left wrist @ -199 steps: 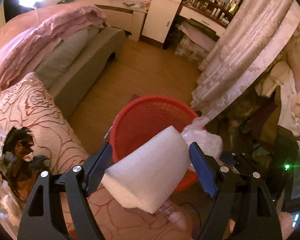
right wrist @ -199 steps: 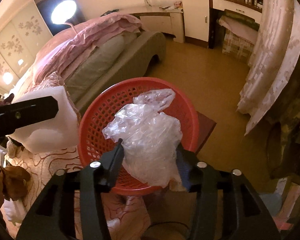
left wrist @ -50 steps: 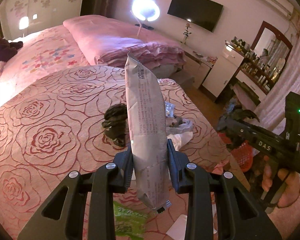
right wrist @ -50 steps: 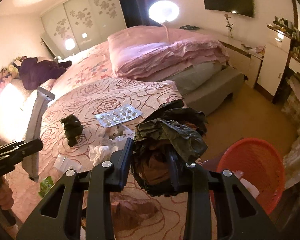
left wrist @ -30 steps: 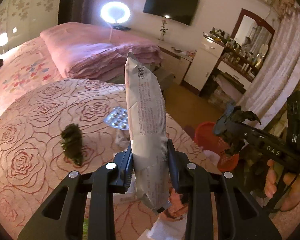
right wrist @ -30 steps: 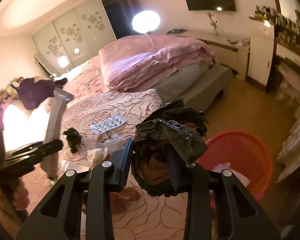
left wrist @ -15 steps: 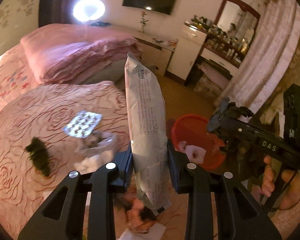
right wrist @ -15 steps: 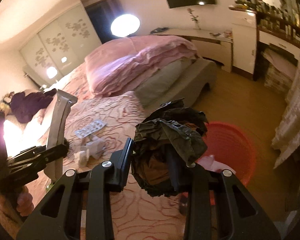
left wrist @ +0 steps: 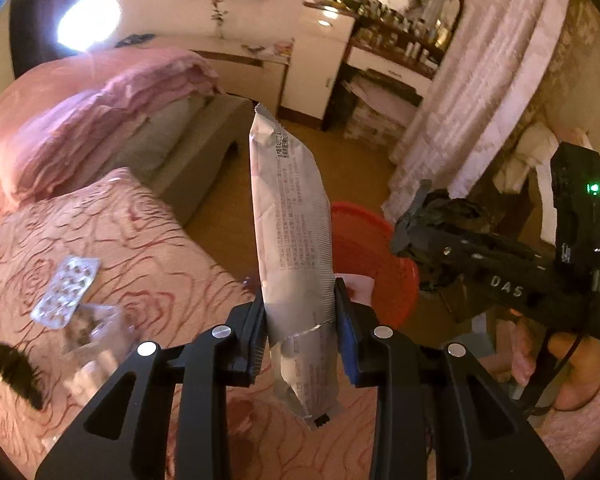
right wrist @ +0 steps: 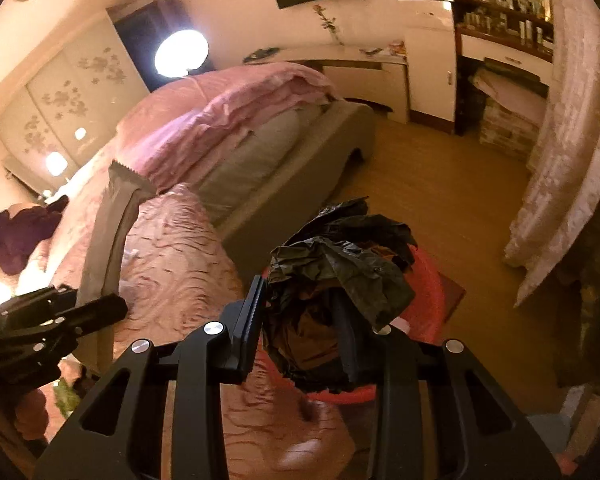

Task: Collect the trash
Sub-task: 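Carry the grey wrapper and dark cloth over the red wastebasket, then open both tools to drop the wrapper and cloth into the basket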

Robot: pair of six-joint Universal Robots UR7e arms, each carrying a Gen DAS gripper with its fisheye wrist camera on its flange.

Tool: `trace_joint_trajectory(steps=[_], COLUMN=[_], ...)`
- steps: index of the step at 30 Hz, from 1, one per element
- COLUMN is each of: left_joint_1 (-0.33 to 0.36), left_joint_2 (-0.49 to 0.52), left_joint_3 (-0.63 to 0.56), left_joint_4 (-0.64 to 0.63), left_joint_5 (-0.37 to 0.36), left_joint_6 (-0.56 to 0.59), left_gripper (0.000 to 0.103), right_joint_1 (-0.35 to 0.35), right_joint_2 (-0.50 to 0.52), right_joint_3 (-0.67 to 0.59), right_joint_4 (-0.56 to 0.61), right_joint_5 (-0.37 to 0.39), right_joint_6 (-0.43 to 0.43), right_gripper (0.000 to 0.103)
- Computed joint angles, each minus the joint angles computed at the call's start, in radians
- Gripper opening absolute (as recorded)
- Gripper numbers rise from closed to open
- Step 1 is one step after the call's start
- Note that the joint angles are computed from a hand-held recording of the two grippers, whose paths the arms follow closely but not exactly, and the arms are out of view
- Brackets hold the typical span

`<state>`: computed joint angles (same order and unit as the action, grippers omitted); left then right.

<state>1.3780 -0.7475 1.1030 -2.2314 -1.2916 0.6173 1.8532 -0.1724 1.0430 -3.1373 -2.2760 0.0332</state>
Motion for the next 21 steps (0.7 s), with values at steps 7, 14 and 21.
trace_joint_trajectory(steps=[7, 14, 21], left_joint_1=[-0.010, -0.017, -0.015], left_joint_2=[0.106, 0.164, 0.187], left_joint_3=[-0.117, -0.162, -0.188], left_joint_4=[0.115, 0.160, 0.157], left_joint_5=[0.042, 0.081, 0.093], left_joint_6=[-0.027, -0.025, -0.030], left_gripper=[0.029, 0.034, 0.062], right_joint_1=[-0.039, -0.072, -0.083], right_joint_2=[0.003, 0.001, 0.004], right_joint_3=[-0.004, -0.024, -0.028], right_joint_4=[0.038, 0.104, 0.096], right_joint_5=[-0.014, 0.030, 0.031], right_joint_6=[0.031, 0.062, 0.084], right_gripper=[0.033, 0.036, 0.057])
